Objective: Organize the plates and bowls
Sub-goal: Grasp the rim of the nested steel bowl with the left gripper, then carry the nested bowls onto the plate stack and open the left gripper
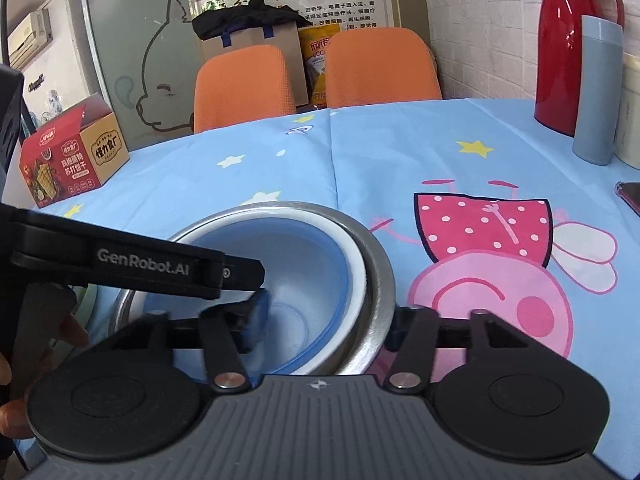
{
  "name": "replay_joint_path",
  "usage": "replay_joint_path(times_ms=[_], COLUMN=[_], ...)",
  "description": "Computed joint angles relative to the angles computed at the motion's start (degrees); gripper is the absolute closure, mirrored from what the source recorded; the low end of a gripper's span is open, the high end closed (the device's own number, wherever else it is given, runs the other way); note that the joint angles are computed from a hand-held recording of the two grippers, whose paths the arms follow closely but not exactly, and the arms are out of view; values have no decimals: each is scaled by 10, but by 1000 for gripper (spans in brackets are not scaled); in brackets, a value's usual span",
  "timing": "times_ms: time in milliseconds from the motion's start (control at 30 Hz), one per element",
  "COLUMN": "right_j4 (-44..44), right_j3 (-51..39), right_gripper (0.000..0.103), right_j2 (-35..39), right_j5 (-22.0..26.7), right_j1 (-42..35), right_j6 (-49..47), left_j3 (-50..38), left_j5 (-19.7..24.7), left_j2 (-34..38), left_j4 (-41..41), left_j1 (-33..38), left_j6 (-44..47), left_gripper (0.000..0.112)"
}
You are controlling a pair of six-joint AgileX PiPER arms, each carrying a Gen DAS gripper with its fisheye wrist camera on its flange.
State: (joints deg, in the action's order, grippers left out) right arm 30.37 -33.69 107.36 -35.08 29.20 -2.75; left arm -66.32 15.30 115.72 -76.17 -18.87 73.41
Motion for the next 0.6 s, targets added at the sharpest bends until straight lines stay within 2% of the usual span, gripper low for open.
replay_joint_path(times_ms=[33, 100, 167, 233, 333, 467, 600], right_j4=[0, 68, 115, 133, 205, 269, 319], right_j3=[-2, -9, 0, 11, 18, 23, 4], right_gripper=[25, 26, 26, 24, 18, 16, 15], right_j2=[-4, -12, -32, -54, -77, -97, -99], right_j5=[8, 15, 3, 0, -19, -40, -45], right_j1=[1, 22, 39, 47, 80, 115, 147], right_j6=[2, -46, -88, -101, -160, -214, -266], left_j3=[3, 8, 17, 33, 61, 99, 127], left_j5=[-12, 7, 22, 24, 25, 34, 64], left_j2=[-5, -14, -28, -47, -76, -110, -134], left_j4=[10, -4, -14, -48, -99, -164, -177], left_j1=[-7, -1, 4, 2, 0, 14, 58], left_j6=[-23, -26, -26, 6, 52, 122, 145], left_gripper=[70, 70, 70, 70, 70, 71, 71])
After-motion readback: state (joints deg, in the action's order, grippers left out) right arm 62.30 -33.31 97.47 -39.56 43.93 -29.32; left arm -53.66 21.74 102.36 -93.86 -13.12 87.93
